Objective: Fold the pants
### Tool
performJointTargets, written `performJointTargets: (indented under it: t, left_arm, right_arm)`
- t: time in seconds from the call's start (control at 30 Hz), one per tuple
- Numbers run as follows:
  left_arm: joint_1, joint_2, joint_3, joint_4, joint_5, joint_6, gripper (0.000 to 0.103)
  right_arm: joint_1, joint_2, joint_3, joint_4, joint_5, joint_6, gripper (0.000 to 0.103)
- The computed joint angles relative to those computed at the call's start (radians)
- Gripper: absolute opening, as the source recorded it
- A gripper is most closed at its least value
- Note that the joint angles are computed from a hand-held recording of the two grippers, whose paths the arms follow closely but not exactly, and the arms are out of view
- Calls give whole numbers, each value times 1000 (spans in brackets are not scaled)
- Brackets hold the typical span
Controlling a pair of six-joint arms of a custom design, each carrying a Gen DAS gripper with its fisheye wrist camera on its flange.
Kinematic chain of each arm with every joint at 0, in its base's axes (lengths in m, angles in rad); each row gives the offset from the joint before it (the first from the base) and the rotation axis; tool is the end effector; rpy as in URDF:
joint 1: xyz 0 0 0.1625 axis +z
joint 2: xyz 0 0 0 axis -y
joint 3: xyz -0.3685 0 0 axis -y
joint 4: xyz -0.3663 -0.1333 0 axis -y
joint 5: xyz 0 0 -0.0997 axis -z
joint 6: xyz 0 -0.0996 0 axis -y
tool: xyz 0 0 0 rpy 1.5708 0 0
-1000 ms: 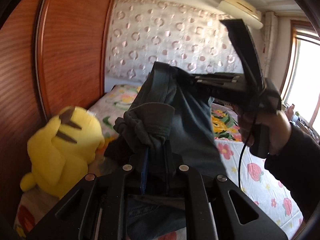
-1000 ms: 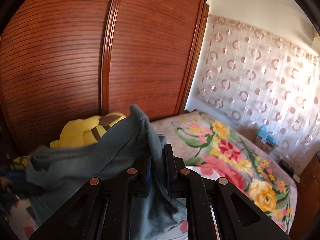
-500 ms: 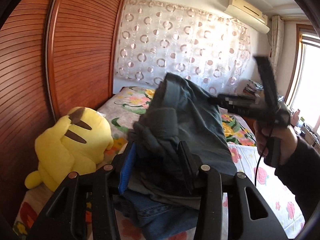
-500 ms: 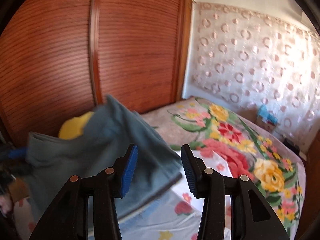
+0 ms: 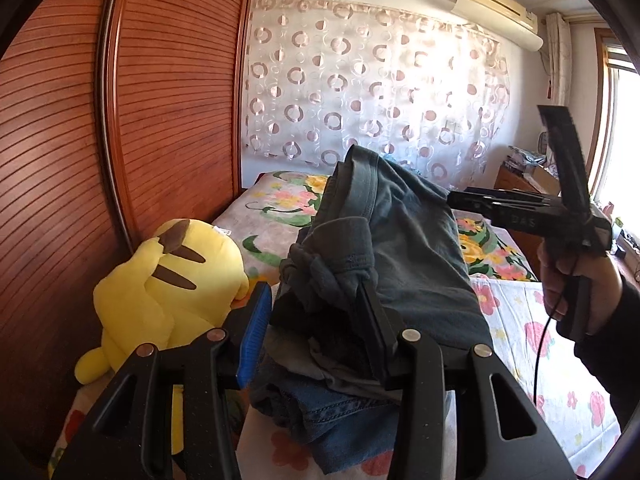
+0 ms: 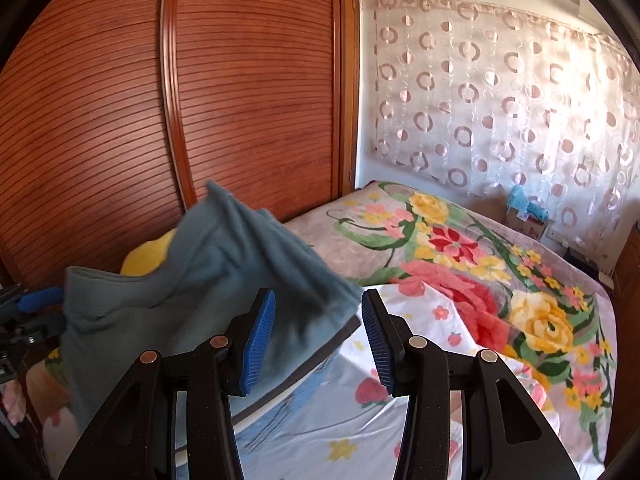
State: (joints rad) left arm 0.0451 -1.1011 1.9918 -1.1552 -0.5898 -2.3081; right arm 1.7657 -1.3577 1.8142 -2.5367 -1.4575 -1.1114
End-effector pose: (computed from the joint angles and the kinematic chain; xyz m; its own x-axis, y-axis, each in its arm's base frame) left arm -0.3596 -0.2325 0.0956 -0.7152 -0.4066 -0.5685 0.3991 0.4302 -0.8097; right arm 0.2468 -0.5038 0.3234 -0.2759 -0.8770 0.3933 -0.9391 0.1588 -0.3047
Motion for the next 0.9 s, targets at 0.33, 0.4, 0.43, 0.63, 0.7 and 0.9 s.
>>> performJointTargets:
  t: [0.33,0.4,0.43,0.63,0.7,0.9]
  left_arm:
    - [-46,8,-5,-12,5,29,87]
    - [-52,21,-16,-10,1,39,96]
    - [-54,27,-22,-11,-3,47,100]
    - [-82,59,-43,-21,-29,67,103]
    - [-93,63,-43,-38,-35,75,103]
    - [-127,72,-35,-70,-58,75,103]
  right_arm:
    - [-55,-168,120,62,53,-38,47]
    - [-68,-204,139,78,63,-42,47]
    - [-74,-221,148,86,66,-45,47]
    - [-110,-320,204,123,84,-67,47]
    - [-120,-351,226,125,87,-75,55]
    - [-146,-435,275,165,97,-83,73]
